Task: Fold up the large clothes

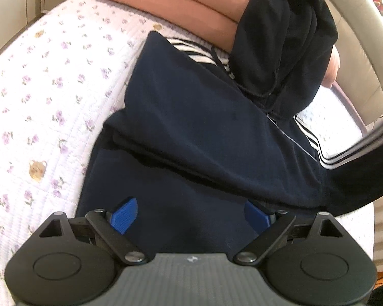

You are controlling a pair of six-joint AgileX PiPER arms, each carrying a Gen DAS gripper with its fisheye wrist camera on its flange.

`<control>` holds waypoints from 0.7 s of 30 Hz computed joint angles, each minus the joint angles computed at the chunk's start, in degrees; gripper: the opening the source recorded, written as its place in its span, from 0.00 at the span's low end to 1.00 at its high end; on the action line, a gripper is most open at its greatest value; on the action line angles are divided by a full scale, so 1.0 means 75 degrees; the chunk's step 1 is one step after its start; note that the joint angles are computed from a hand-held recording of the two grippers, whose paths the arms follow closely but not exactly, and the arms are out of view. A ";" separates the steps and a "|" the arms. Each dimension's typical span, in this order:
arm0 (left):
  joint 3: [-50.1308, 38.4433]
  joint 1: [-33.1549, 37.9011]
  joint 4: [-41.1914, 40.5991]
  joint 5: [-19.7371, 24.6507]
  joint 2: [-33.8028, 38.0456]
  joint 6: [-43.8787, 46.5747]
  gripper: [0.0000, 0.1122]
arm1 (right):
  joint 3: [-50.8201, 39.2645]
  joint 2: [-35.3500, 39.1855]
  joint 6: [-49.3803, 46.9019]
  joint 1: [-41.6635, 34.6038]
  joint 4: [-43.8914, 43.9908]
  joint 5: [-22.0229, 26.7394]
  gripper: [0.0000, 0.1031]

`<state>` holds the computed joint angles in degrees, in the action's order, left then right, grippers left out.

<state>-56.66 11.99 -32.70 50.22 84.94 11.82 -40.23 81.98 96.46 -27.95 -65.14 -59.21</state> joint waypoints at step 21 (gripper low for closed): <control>0.0678 0.1386 -0.1171 0.0057 0.0246 0.1368 0.82 | -0.0137 0.3385 -0.1056 0.2756 0.0941 0.1442 0.07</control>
